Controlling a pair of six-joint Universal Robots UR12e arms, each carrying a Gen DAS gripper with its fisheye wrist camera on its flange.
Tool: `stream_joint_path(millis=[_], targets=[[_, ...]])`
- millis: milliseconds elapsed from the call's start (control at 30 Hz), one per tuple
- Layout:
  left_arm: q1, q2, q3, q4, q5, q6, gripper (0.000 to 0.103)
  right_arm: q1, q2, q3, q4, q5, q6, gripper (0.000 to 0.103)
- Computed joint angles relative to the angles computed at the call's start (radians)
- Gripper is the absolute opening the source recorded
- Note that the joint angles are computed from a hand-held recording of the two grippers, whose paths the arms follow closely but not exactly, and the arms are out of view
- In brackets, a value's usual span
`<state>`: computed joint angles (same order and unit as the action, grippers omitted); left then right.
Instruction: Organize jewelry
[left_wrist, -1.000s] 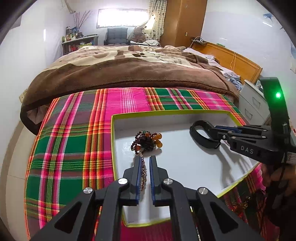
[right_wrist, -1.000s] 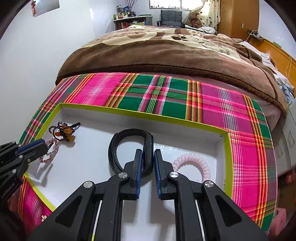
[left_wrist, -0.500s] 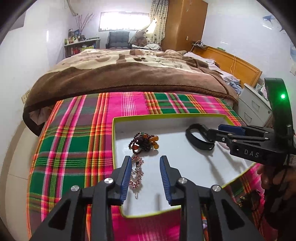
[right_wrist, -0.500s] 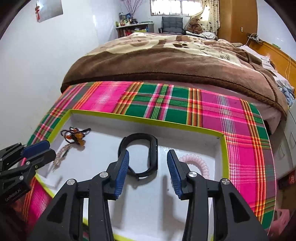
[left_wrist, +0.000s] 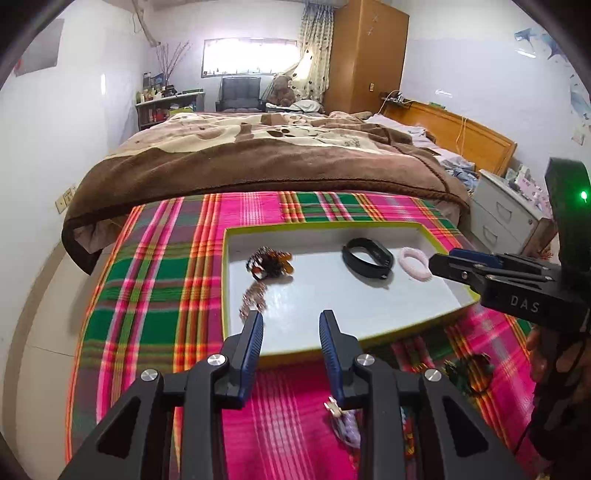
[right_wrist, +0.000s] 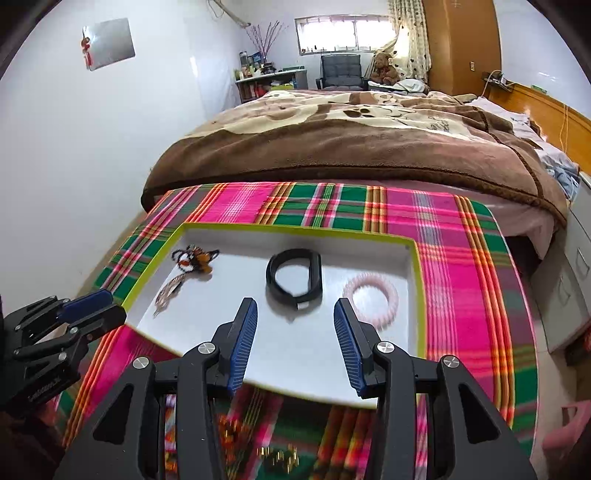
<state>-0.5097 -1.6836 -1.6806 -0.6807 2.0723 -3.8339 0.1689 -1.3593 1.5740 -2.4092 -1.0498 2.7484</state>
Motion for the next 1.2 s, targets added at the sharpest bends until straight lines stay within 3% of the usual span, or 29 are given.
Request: stream_joint_path(millis=[233,500,733,1067,1133,1200], targets=[[-0.032,0.029,-0.042,-0.002,-0.009,-0.048,0.031,-0.060,-0.069,0.092,-0.011,0.037,-0.018,0.044],[-0.046,0.060,-0.105,0.020,-0.056,-0.111,0.031,-0.098,-0.111,0.150,0.023,-0.031,-0.084,0.044],[-0.043,0.086,-0.148,0.052,-0.093,-0.160,0.031,-0.095,-0.107,0.164,0.075,-0.065,-0.129,0.044],[-0.037,0.096,-0.159,0.045,-0.109,-0.174,0.031,-0.082,-0.108,0.181,0.049,-0.106,-0.155,0.044],[-0.035,0.094,-0.156,0.045,-0.113,-0.172,0.031,-0.080,-0.108,0.183,0.041,-0.107,-0.162,0.039],[-0.034,0.091,-0.152,0.037,-0.116,-0.172,0.031,-0.080,-0.109,0.186,0.038,-0.100,-0.166,0.027]])
